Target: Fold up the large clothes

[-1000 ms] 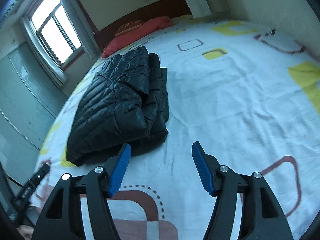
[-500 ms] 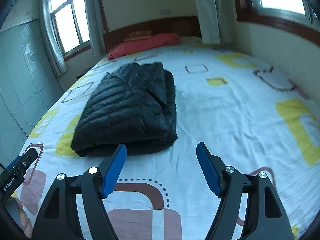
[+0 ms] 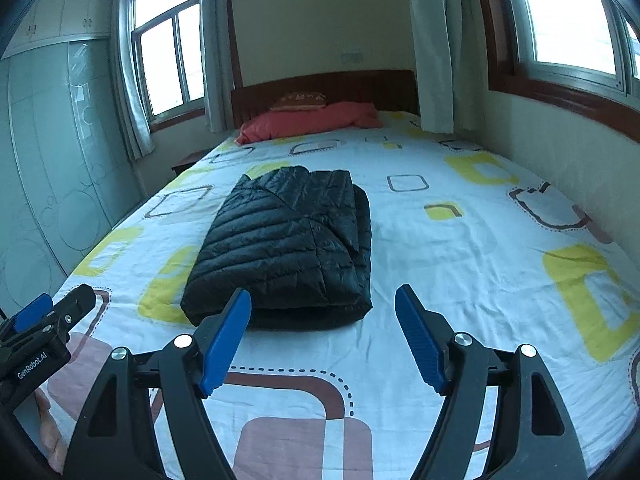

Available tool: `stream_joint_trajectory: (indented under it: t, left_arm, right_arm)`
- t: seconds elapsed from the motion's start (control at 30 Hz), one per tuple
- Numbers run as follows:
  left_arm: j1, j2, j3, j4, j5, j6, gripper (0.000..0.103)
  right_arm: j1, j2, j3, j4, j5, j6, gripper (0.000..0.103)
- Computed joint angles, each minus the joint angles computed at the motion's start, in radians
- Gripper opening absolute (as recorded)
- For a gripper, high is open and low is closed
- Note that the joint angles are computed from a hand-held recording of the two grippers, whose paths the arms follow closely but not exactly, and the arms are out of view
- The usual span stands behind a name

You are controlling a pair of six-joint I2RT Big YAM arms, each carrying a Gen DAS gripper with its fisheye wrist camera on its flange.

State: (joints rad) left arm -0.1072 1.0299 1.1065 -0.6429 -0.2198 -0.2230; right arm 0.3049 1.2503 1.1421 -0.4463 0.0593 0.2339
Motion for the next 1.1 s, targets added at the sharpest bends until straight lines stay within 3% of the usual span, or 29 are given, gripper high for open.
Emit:
stream_joint_trajectory:
  t: [1.1]
  left_arm:
    - [-0.029,-0.040,-0.008,-0.007,-0.034,-0.007,0.096]
  right_arm:
    - [0.013,-0.037,-0.025,0.018,0.010,-0.001,0.074]
